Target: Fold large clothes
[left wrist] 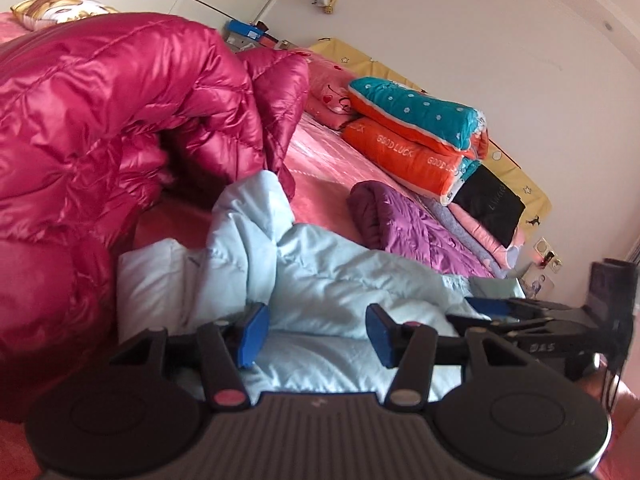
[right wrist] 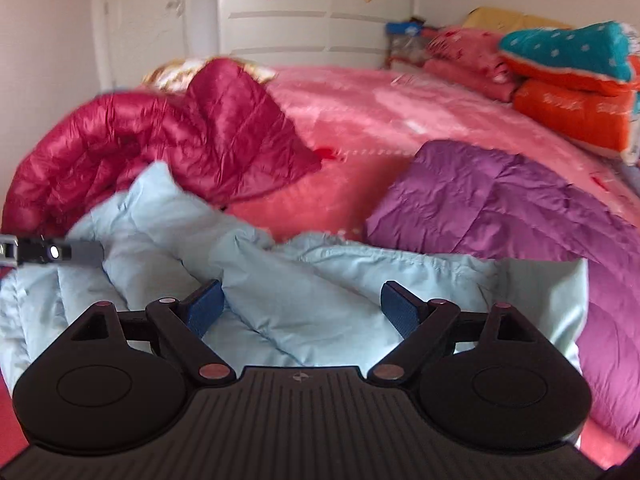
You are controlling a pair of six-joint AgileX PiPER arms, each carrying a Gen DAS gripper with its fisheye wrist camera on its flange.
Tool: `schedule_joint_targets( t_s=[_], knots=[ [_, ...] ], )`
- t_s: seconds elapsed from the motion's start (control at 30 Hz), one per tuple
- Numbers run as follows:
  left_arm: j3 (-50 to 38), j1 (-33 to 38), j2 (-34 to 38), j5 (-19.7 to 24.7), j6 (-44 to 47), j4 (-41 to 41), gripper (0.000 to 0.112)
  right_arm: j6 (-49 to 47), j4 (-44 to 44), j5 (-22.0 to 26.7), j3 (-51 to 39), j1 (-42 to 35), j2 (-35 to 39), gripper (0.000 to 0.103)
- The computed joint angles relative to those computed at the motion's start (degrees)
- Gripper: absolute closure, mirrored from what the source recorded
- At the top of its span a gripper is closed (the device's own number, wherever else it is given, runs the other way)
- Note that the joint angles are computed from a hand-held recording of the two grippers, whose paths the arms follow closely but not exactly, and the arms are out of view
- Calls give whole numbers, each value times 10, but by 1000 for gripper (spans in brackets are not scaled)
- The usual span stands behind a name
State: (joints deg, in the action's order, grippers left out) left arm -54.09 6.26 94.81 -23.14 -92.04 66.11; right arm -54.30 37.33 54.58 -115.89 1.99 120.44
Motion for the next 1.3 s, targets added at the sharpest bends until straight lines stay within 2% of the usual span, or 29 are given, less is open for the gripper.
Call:
schedule_joint_targets(
  t_s=[0.13, 0.2, 0.27, 0.3, 0.33, 0.43, 0.47, 0.53, 0.63, 0.7, 0.83, 0.93, 1.03, 1.1, 1.13, 1.2, 1.27, 1.3],
  knots=[
    [-1, 3, 3, -2, -6, 4, 59, 67, -45, 110, -148, 4, 86, 0],
    [-3, 4, 4, -3, -17, 10, 59, 75, -48, 114, -150, 5, 86, 0],
    [-4, 3, 3, -2, -23, 12, 58, 70, -65, 54, -81, 20, 48, 22],
    [-3, 4, 3, -2, -23, 10, 58, 72, -74, 32, -49, 26, 29, 43],
    [-2, 5, 3, -4, -23, 8, 58, 72, -82, 11, -19, 33, 12, 55],
    [2, 10, -1, -15, -34, 11, 55, 93, -118, -34, 42, 57, -21, 71],
    [5, 13, -3, -24, -28, 4, 53, 98, -128, -60, 70, 66, -37, 74],
    [15, 21, -7, -46, -4, -22, 48, 109, -147, -128, 128, 85, -68, 89],
    [29, 28, -12, -70, 23, -60, 46, 112, -159, -237, 199, 107, -110, 93],
    [36, 32, -13, -95, 42, -83, 46, 98, -140, -292, 227, 115, -128, 94],
    [44, 29, -13, -143, 89, -112, 44, 24, -42, -345, 227, 121, -133, 94],
    [37, 22, -7, -158, 102, -105, 41, -8, 19, -341, 178, 124, -96, 94],
    [21, 9, 1, -127, 91, -84, 41, -68, 117, -321, 147, 117, -61, 94],
    [8, 4, 8, -100, 68, -61, 41, -24, 94, -317, 120, 123, -32, 94],
    [-3, -2, 10, -74, 49, -35, 41, -5, 78, -323, 114, 127, -20, 94],
    [-20, -24, 7, 9, 16, 24, 45, 45, 29, -332, 112, 134, -6, 94],
    [-22, -33, 5, 54, 10, 44, 51, 74, 19, -338, 117, 133, -3, 89],
    [-24, -37, 5, 73, -13, 68, 58, 75, 36, -338, 123, 127, -6, 83]
  ],
)
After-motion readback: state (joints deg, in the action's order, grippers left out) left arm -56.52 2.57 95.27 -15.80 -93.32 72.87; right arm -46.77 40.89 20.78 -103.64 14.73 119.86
